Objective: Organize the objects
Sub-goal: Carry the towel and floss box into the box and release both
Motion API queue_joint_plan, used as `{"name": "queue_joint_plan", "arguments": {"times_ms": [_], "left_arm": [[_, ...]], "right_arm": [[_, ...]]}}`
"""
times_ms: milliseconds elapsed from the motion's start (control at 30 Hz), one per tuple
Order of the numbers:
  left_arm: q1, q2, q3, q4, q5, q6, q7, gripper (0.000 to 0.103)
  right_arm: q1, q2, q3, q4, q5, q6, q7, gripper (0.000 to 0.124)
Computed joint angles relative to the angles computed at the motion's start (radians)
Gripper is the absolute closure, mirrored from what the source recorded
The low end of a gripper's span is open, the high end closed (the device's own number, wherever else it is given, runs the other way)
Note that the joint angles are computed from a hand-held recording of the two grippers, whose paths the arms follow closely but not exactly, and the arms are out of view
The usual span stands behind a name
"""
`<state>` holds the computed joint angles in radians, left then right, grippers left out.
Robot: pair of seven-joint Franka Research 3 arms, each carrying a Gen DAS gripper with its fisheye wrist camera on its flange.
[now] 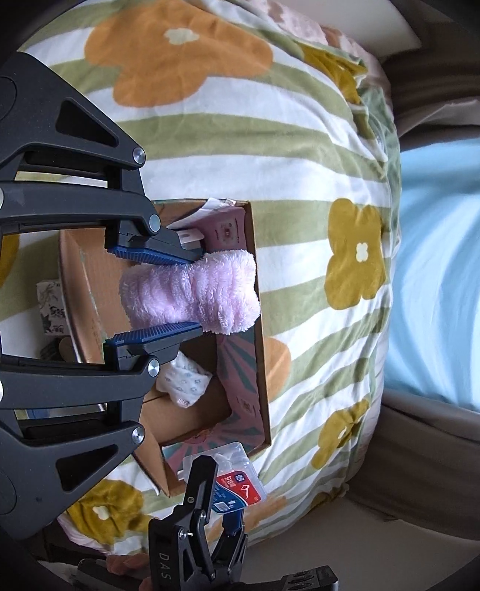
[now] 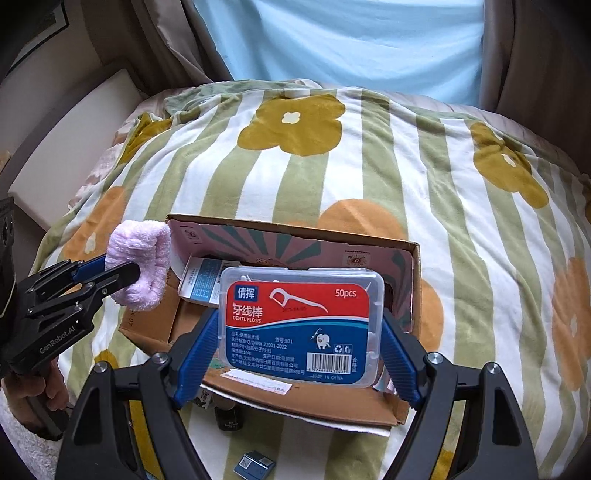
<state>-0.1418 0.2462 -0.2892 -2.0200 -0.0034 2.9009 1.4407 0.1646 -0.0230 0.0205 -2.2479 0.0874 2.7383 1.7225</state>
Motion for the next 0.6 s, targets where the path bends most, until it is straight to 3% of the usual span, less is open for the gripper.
{"name": "queue_joint_plan", "arguments": {"times_ms": [200, 467, 533, 600], "left_arm": [[0.000, 0.116, -0.003, 0.098, 0.014, -0.036, -0.008, 0.076], [-0.011, 0.176, 0.003, 0.150, 0.054, -0.067, -0.029, 0.076], [-0.041, 0.174, 0.034, 0.157, 0.101, -0.074, -0.061, 0.076], [-0.109, 0.168, 0.108, 0.173, 0.207, -0.093, -0.142, 0.073]], "right_arm": [[-0.002, 0.085, -0.011, 0.048, 0.054, -0.011, -0.043, 0.045], [-0.005, 0.136, -0.020, 0.083, 0.100, -0.025, -0.091, 0.045], [-0.003, 0.143, -0.025, 0.089, 0.096, -0.024, -0.084, 0.045], [0.006, 0.148, -0.038, 0.095, 0.047, -0.021, -0.029, 0.045]]}}
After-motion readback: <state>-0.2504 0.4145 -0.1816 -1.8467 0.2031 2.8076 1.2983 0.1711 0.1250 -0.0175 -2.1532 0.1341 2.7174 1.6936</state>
